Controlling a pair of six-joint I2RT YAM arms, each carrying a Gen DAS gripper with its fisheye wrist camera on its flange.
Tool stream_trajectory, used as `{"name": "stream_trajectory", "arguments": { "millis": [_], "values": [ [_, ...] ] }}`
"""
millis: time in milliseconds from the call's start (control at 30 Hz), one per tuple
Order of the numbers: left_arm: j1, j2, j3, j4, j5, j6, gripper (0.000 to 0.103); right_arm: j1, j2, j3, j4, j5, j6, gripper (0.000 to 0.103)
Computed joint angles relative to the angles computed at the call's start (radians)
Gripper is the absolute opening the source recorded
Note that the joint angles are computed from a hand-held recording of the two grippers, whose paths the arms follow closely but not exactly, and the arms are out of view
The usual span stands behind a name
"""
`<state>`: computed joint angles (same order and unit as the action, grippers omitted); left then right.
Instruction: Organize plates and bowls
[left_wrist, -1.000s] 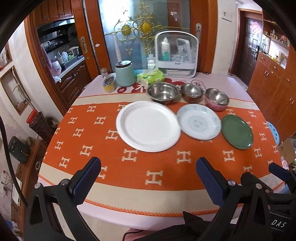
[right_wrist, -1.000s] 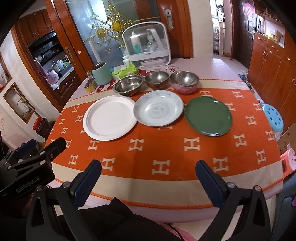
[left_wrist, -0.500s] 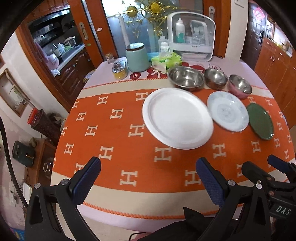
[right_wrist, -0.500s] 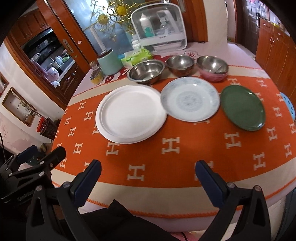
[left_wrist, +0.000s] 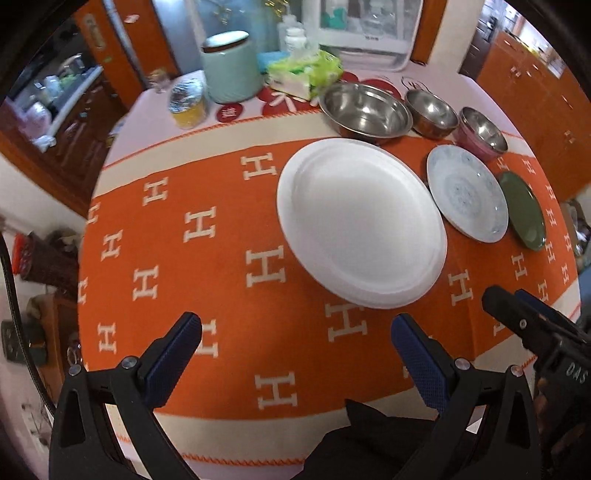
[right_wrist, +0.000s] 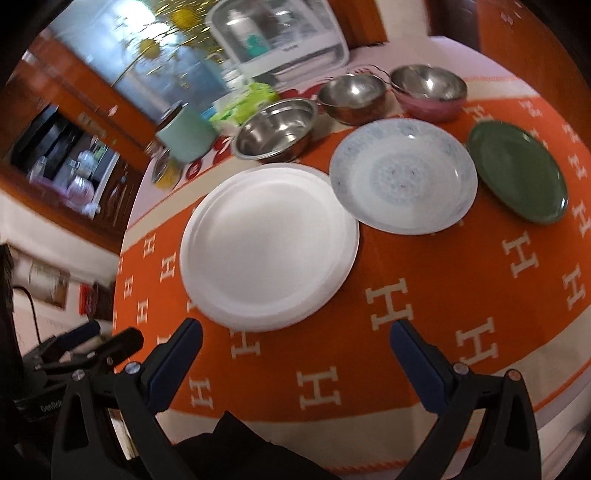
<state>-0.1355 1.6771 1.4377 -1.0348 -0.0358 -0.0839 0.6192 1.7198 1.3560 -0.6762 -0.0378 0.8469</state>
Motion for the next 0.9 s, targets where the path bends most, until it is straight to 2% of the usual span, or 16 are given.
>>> {"name": "stream_trajectory", "arguments": {
  "millis": [200, 400, 500, 733, 900],
  "values": [
    [0.059, 0.139, 0.097, 0.011, 0.084, 0.089, 0.102, -0.052, 0.07, -0.016, 0.086, -0.075, 0.093, 0.102],
    [0.084, 0.272, 0.169, 0.055, 0.07, 0.139, 0.102, -0.102, 0.14, -0.022, 0.151, -0.14, 0.153, 0.098],
    [0.102, 0.34, 0.216, 0.065, 0.114, 0.155, 0.102, -0.117, 0.173, -0.015, 0.166, -0.136, 0.169, 0.096],
    [0.126, 0.463, 0.285, 0.092, 0.232, 0.162, 0.101, -0.156, 0.228, -0.04, 0.256, -0.182, 0.197, 0.078],
    [0.119, 0.534, 0.332, 0.087, 0.234, 0.163, 0.092, -0.18, 0.246, -0.07, 0.335, -0.203, 0.186, 0.069]
  ]
}}
